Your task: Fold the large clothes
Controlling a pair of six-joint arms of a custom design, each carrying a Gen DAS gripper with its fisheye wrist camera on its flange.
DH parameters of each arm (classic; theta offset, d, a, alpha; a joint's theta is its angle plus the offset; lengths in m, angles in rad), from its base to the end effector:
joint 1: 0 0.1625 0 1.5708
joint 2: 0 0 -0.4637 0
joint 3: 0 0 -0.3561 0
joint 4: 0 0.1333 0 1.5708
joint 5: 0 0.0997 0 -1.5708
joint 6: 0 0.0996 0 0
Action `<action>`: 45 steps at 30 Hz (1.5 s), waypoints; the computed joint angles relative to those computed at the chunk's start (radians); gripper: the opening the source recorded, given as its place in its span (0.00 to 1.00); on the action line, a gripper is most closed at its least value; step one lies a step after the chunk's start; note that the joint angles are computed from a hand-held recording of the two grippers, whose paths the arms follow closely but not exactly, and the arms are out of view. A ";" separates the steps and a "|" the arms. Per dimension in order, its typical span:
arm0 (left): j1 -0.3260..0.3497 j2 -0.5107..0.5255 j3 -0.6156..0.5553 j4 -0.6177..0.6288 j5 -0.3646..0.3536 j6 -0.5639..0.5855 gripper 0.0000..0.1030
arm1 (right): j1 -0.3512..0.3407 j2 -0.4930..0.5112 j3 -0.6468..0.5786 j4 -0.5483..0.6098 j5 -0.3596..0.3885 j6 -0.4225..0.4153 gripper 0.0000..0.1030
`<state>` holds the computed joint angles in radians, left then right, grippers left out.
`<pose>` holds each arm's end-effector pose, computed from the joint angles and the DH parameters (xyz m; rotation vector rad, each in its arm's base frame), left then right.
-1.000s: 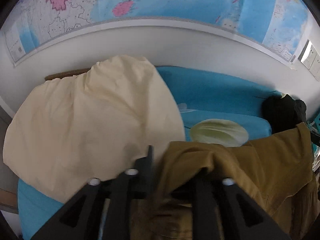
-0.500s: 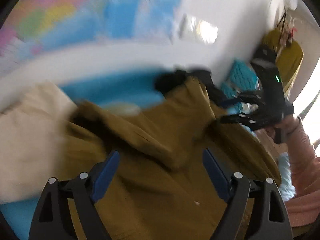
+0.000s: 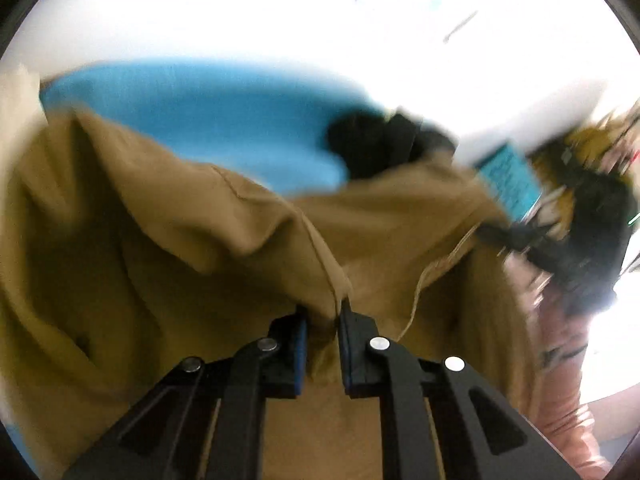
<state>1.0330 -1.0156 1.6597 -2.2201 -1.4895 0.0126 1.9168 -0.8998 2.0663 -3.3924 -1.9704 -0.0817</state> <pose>-0.2010 -0.6130 0.2440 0.8323 2.9490 -0.0400 0.2800 -0.4979 0.1863 0.3877 -2.6521 0.9720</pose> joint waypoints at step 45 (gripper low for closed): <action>0.051 0.300 -0.386 0.045 0.354 -0.083 0.23 | 0.060 -0.034 0.171 -0.317 -0.382 -0.152 0.06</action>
<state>1.0837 -0.7154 1.2735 -2.1748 -1.1352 -0.0704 1.9772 -0.9334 2.2373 -3.7093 -2.3528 -0.2333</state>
